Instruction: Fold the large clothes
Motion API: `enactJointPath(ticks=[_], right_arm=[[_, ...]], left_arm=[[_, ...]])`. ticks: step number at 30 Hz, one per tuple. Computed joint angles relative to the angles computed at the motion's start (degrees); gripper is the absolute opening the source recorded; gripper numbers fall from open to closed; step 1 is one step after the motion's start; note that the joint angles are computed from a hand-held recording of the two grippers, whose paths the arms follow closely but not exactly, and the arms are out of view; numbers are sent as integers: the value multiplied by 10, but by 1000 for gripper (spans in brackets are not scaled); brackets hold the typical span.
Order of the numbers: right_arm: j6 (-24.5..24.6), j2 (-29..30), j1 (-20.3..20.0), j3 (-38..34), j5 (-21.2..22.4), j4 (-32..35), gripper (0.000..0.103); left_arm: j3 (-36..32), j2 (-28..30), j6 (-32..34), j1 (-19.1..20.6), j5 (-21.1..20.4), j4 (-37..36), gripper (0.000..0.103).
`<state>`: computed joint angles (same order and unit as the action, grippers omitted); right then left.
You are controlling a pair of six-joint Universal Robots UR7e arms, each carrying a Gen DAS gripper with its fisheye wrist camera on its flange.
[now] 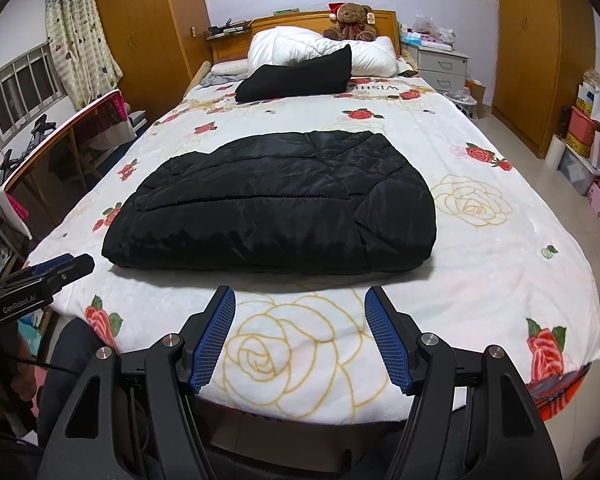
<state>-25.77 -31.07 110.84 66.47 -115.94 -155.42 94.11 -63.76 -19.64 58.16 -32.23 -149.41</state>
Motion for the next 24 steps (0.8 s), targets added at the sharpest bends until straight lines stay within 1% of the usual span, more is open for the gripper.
enactJointPath(ticks=[6,24], right_arm=[[2,4,-2,-7,-2,12,68],[3,10,-4,-15,-5,20,68]], left_arm=[[-3,4,0,1,1,5,70],[-8,7,1,4,-1,7,70]])
